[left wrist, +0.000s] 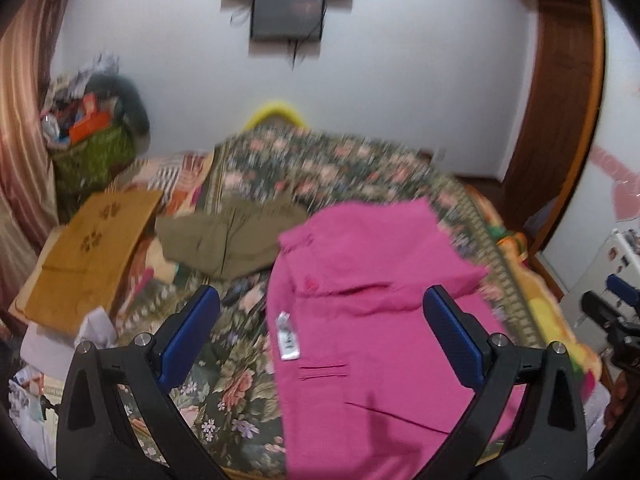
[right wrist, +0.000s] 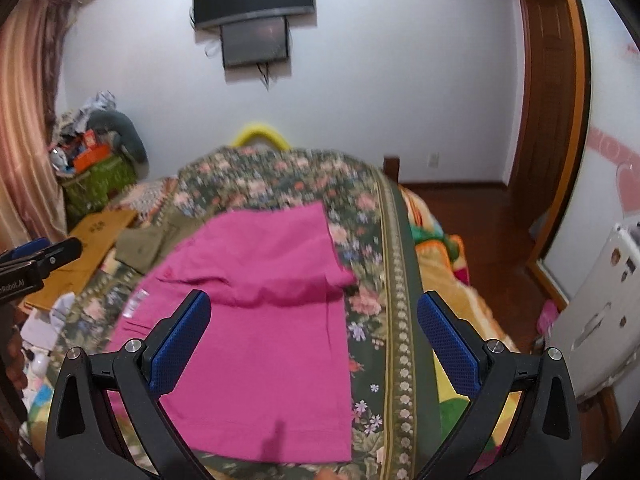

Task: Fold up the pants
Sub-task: 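Lower both tools to the pink pants' hem edges and grasp them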

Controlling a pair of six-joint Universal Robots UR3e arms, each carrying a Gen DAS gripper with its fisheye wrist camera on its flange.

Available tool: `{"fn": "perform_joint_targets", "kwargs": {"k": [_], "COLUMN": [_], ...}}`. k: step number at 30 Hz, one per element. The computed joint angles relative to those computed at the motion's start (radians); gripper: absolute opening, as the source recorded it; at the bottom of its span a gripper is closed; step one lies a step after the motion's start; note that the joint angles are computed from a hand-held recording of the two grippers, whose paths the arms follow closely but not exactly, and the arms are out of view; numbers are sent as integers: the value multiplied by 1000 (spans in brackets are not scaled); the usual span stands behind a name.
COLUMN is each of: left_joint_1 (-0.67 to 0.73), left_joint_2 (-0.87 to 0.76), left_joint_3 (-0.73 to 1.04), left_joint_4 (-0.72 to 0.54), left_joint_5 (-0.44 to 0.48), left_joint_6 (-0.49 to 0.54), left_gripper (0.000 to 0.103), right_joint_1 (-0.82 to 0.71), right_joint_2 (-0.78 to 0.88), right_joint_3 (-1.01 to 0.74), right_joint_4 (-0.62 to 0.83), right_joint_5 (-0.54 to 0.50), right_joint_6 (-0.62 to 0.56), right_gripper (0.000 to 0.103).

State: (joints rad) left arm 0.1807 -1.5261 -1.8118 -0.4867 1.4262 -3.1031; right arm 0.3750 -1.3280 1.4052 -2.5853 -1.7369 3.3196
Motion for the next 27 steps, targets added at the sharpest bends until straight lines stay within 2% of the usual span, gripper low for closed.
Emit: {"fn": "perform_joint_targets", "kwargs": {"k": [6,7,8,10,14,17,19,21,24,27], "left_joint_1": [32,37,36,35,36,27,25,24,21,21], "left_joint_2": [-210,-248,-273,-341,-440,-506,-547,-604,-640,-647], "left_joint_3": [109,133,153,213,320,401,457,538,575,580], "left_joint_4": [-81,-96,-110,-155,-241,-298,-344,-423,-434,-428], "left_joint_5": [0,-6,-8,-13,-63,-84,-105,-137,-142,-155], "left_joint_6": [44,56,62,87,119,149,164,177,173,176], "left_gripper": [103,101,98,86,75,62,47,38,36,32], "right_joint_1": [-90,-101,-116,-140,-174,-182,-188,-196,-202,-201], "right_joint_2": [95,110,127,176,284,377,415,450,513,581], "right_joint_3": [-44,-53,-61,-112,-245,-359,-412,-462,-557,-674], "right_joint_4": [74,77,78,112,208,247,269,285,315,390], "right_joint_5": [92,105,126,161,232,264,287,317,353,388], "right_joint_6": [-47,-58,-69,-73,-118,-149,-170,-191,-212,-243], "right_gripper": [102,99,97,89,74,65,56,51,45,30]}}
